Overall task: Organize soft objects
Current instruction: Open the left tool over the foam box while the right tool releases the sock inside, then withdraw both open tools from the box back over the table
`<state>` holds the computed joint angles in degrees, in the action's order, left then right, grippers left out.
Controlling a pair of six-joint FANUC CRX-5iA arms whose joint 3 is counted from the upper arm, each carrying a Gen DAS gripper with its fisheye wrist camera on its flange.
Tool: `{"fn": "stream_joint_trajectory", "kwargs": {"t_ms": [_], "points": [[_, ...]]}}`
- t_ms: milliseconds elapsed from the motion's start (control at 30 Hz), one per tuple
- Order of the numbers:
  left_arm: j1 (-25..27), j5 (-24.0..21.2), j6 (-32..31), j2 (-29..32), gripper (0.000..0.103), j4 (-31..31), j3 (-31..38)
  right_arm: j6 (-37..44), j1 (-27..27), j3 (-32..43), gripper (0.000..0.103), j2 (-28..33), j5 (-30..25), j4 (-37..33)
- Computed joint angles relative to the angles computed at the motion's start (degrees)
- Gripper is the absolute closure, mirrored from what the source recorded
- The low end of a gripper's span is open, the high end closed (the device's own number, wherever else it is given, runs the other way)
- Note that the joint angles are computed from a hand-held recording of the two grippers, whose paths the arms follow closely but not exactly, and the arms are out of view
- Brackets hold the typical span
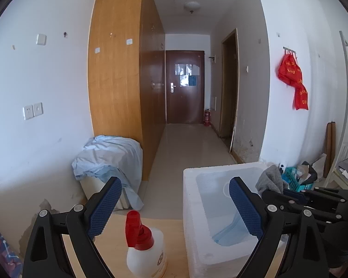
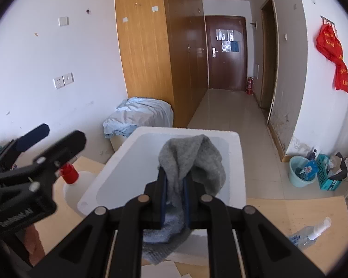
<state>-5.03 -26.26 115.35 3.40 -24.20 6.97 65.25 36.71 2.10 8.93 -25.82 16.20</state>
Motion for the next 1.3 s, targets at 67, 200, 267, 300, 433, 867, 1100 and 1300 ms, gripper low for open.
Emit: {"fn": "stream_joint_trajectory", "kwargs": {"t_ms": [67,200,267,300,433,867,1100,1300], "points": [[-0.04,-0.04,0.81,-0.08,0.009,-0.39,0.05,0.64,-0.11,0.55,0.087,0.34,-0.34,-0.88],[-0.22,-0.42,0.84,0.19,0.009,-0.53,0.56,2.31,-0.22,1.37,0.087,0.57,-1.36,-2.53],[-0.1,0.02,0.72,0.08,0.009,-0.12,0.29,2.25,-0.38,1.39,0.087,0.52,-1.26,-2.92],[-0.05,0.1,0.54,0.13,0.009,0.11,0.27,2.99,-0.46,1.72,0.085,0.56,-1.43,-3.81],[-0.19,0.14,1.13,0.0,0.009,-0.36,0.22,3.25,-0.47,2.71,0.071,1.12,-2.71,-4.28],[0.21,0.34,1.08,-0.51,0.009,0.21,-0.26,-9.46,0.63,-3.77,0.024,-0.73,2.16,10.09],[0.35,1.31,-0.54,-1.65,0.009,1.83,-1.58,-11.13,0.7,-4.9,0.024,-1.73,2.29,11.4],[0.27,1.09,-2.53,-4.51,0.009,3.94,-4.55,-13.32,1.33,-7.6,0.023,-4.68,2.7,12.3]]}}
